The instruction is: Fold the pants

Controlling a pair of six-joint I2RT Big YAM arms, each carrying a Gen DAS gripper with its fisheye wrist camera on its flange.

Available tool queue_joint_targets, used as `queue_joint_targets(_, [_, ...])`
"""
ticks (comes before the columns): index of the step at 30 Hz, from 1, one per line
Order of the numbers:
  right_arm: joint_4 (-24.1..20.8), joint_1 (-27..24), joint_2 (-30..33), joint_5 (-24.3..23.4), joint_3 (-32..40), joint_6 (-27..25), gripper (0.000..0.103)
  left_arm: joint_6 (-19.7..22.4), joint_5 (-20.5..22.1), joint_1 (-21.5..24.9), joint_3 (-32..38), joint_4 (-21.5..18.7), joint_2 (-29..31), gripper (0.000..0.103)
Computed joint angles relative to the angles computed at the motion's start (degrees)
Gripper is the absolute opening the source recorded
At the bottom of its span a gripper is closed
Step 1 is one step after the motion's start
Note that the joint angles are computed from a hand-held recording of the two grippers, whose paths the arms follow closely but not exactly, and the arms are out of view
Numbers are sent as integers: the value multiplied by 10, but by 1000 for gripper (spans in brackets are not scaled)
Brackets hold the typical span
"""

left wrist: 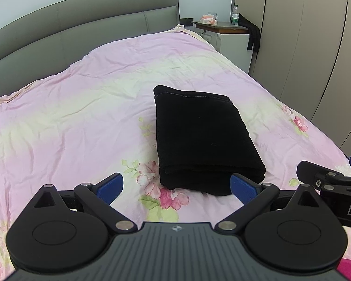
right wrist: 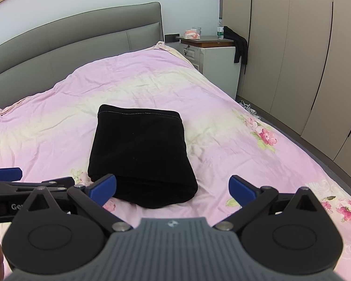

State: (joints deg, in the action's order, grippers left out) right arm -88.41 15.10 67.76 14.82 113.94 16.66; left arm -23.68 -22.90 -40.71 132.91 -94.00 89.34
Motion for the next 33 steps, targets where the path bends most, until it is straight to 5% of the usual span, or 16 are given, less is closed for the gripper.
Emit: queue_joint_targets(33, [-13,6,3,1,1,10,98,13,6,9,-21,8,-12,103])
